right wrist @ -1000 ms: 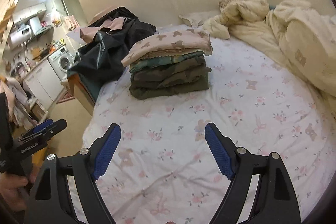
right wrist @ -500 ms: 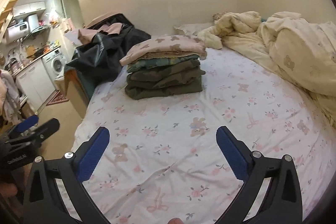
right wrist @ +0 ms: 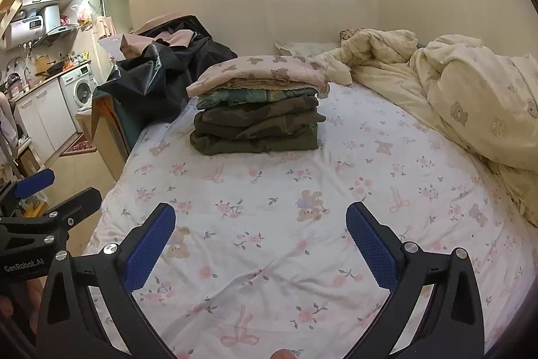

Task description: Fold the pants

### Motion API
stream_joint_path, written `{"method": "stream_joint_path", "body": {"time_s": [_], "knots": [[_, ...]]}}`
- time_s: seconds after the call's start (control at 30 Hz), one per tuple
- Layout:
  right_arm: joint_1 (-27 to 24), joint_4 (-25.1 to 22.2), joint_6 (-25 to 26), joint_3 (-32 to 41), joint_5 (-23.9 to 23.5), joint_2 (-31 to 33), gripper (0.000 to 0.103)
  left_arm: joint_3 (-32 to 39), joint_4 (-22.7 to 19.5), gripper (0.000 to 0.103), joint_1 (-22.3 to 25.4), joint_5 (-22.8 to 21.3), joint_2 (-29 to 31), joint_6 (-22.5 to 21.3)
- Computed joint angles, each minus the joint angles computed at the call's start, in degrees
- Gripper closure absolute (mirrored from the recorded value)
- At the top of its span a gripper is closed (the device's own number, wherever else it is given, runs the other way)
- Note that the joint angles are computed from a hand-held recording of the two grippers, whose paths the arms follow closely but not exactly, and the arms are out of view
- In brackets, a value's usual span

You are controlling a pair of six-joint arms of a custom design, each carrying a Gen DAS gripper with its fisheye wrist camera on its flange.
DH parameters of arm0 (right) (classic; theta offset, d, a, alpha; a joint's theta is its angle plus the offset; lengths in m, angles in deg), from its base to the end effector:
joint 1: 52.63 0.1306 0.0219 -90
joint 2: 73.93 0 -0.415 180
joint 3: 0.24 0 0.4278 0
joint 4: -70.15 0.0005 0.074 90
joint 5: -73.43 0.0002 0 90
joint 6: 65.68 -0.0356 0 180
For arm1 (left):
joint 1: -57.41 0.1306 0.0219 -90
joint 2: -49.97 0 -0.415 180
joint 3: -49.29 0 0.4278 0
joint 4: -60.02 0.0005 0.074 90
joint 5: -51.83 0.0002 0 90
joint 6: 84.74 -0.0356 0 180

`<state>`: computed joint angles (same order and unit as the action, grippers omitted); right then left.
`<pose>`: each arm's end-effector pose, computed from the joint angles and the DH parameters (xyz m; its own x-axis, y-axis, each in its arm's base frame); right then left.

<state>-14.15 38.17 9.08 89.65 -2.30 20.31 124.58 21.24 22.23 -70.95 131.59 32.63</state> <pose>0.4492 0.3452 0.4476 -0.5651 -0.1238 -0.8157 -0.3099 0.9481 0.0709 0.3866 -0.2496 0.4202 -0.5934 -0.0546 -0.8031 -0.1134 0.9934 0.0162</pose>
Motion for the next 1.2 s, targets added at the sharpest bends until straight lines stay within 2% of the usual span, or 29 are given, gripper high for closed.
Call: {"method": "stream_joint_path", "body": {"time_s": [0.5, 1.2], "knots": [[-0.2, 0.5, 0.5, -0.2, 0.3, 0.0, 0.0, -0.5, 0.3, 0.0, -0.3, -2.0, -0.2, 0.6], [-0.3, 0.2, -0.4, -0.6, 0.8, -0.1, 0.0, -0.6, 0.3, 0.0, -0.4, -2.0, -0.3, 0.5]]}}
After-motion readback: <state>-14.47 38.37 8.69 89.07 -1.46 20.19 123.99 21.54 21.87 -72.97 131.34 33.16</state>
